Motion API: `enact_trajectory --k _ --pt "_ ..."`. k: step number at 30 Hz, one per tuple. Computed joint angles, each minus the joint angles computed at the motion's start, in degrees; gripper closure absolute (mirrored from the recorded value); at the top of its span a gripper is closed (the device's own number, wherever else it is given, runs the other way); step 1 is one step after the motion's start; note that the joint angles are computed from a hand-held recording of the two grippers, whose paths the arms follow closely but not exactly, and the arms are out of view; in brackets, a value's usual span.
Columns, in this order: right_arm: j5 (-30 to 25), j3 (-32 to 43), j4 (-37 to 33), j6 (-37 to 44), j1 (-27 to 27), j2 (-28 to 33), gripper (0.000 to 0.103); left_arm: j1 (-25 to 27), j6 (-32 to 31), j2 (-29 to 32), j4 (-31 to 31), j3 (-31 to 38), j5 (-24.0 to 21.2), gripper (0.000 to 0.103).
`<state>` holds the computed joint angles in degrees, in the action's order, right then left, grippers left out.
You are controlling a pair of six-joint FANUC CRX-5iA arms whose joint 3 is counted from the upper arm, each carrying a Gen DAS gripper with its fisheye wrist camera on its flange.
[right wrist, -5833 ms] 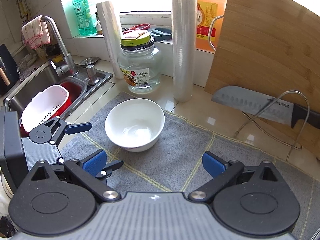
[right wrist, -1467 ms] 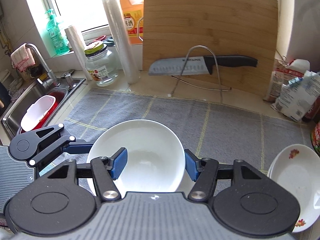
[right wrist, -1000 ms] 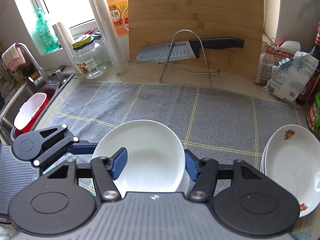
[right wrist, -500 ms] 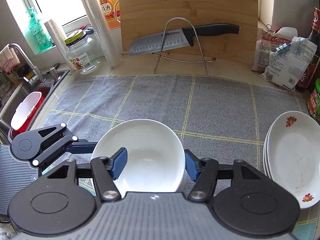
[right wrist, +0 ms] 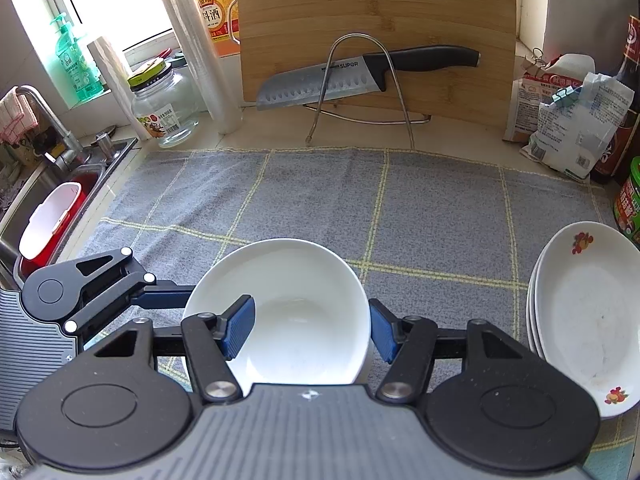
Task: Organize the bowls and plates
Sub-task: 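Lower the white bowl into the bowl on the plate stack, then open the right gripper and withdraw it from the bowls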
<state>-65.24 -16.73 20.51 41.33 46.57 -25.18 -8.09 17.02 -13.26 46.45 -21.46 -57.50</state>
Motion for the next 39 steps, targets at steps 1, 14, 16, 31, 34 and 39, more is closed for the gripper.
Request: enact_trajectory --k 1,14,16,31,34,39 --pt "0.1 0.1 -0.2 0.1 -0.1 0.0 0.037 0.0 0.1 0.0 0.0 0.0 0.0 0.018" --pt "0.2 0.2 -1.1 1.1 -0.8 0.1 0.037 -0.4 0.4 -0.1 -0.8 0.2 0.4 0.016" --pt "0.1 0.2 -1.4 1.3 -0.9 0.1 0.037 -0.5 0.4 0.0 -1.1 0.3 0.6 0.015" --pt "1.5 -1.3 1.5 -0.8 0.4 -1.1 0.008 0.5 -2.4 -0.7 1.3 -1.0 0.4 0.007" --pt "1.7 -2.0 2.5 -1.7 0.8 -1.5 0.006 1.0 -3.3 -1.3 2.7 -1.4 0.8 0.007" --pt "2.0 -2.8 3.5 -3.2 1.0 -2.2 0.006 1.2 -5.8 -2.1 5.2 -2.2 1.4 0.004"
